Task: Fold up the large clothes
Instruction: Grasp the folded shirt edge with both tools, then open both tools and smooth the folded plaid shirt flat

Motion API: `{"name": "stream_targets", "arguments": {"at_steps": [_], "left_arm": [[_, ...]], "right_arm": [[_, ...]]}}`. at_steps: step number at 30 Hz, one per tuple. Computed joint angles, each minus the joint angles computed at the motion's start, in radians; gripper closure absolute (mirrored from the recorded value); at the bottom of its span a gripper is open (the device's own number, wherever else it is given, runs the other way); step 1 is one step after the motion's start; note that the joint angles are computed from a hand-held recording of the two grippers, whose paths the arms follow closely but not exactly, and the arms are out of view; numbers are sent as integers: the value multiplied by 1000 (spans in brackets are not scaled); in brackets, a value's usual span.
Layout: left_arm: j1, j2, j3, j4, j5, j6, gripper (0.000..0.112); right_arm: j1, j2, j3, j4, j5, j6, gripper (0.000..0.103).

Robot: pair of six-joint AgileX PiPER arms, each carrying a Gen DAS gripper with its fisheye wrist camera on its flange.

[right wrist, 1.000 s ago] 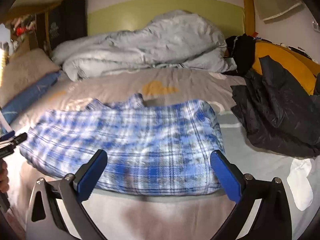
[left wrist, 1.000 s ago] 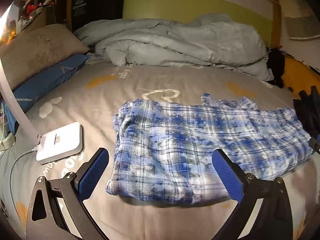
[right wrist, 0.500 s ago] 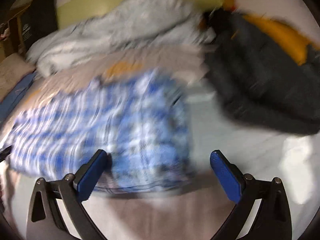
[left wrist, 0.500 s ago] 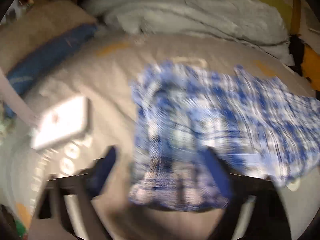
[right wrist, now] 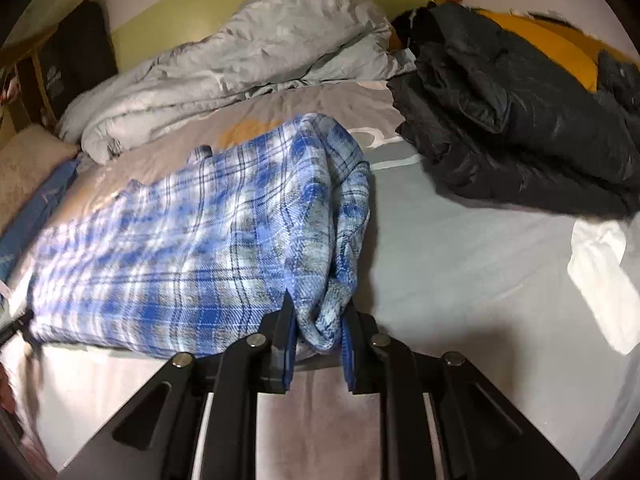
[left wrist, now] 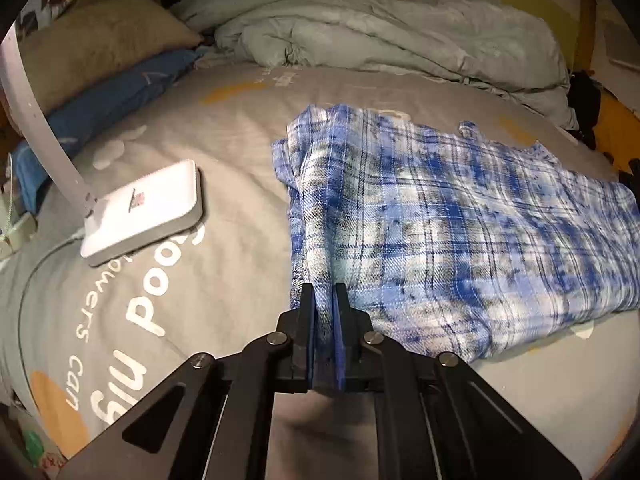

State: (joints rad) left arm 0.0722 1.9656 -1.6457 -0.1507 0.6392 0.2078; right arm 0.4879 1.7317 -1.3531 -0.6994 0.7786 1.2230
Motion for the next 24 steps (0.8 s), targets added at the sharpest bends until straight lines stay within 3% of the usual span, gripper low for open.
{"name": "stream_targets", "arguments": {"at_steps": [4, 5, 7, 11, 12, 14, 16, 19, 24], "left_arm": [[16, -51, 54, -79, -48, 53, 99], [23, -61, 60, -109, -55, 71, 92], [33, -91, 82, -201, -79, 147, 88], [34, -147, 131, -414, -109, 369, 88], [30, -160, 146, -469, -109, 428, 88], [17, -169, 152, -522, -101, 486, 79], [-7, -165, 154, -525, -107, 496, 69], [-43, -136, 128, -453, -92, 422, 69], [-80, -52, 62, -320, -34, 290, 69]], "right_arm": [[84, 3, -19, -164, 137, 108, 70], [98, 1, -23, -199, 157, 131, 69], [121, -9, -17, -264, 170, 177, 59], [137, -46, 4, -285, 43, 168, 52], [146, -47, 5, -294, 34, 170, 46], [168, -29, -17, -302, 21, 150, 37], [178, 9, -59, -278, 20, 115, 36], [170, 56, -88, -210, -1, 72, 29], [144, 127, -127, -82, 41, 10, 29]]}}
